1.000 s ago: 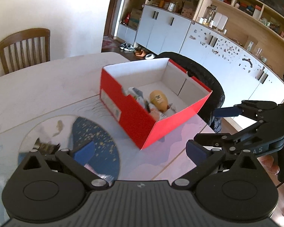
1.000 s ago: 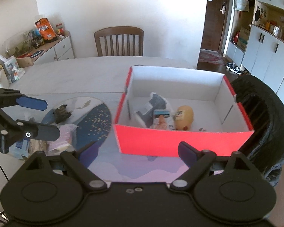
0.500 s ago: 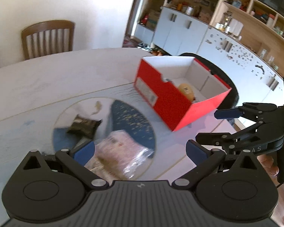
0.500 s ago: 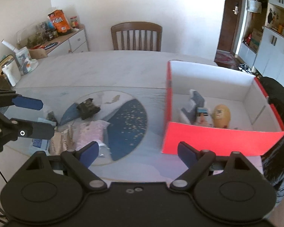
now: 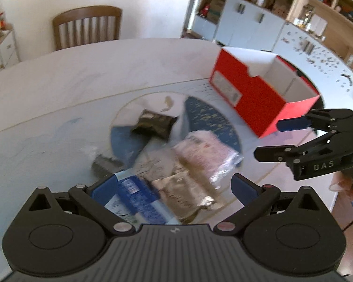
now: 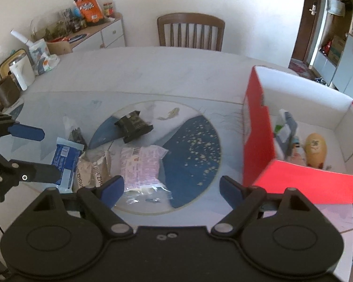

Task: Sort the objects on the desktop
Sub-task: 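Reach the left tool to the blue wrapper while the right reaches the pink-white bag, then close the left tool on the blue wrapper while the right grasps the pink-white bag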

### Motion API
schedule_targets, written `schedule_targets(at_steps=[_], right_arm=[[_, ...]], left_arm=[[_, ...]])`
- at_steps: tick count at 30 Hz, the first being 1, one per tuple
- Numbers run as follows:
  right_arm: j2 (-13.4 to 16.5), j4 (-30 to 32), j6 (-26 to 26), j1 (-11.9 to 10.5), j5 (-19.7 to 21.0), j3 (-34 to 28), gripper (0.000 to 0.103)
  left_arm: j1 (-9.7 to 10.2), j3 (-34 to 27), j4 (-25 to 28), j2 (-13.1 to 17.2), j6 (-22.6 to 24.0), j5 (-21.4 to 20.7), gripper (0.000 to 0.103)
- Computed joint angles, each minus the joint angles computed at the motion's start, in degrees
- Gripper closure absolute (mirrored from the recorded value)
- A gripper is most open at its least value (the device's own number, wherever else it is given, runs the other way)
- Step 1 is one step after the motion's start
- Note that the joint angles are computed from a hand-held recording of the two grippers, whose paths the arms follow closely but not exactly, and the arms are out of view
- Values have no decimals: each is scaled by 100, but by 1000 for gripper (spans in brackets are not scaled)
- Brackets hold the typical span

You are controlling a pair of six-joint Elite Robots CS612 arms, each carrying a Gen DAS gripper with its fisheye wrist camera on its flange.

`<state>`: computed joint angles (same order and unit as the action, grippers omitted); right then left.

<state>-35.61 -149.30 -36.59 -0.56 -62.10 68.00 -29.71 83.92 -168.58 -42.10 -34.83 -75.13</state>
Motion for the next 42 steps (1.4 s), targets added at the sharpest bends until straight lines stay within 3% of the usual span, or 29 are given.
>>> schedule_targets(at_steps=[19, 25, 30, 36, 42], right_arm=[[291, 414, -160, 200, -185, -412, 26], [355, 536, -259, 259, -279, -500, 27], [419, 617, -311, 298, -340, -594, 27], [470, 688, -395, 341, -379, -672, 28], [500, 772, -575, 393, -481, -709, 38]], left_arm=[[112, 7, 255, 91, -652, -36, 1], [125, 0, 243, 111, -709, -28, 12], [156, -19, 293, 128, -786, -125, 37], [183, -25, 314, 138, -851, -132, 47], [190, -62, 396, 151, -821, -91, 70]])
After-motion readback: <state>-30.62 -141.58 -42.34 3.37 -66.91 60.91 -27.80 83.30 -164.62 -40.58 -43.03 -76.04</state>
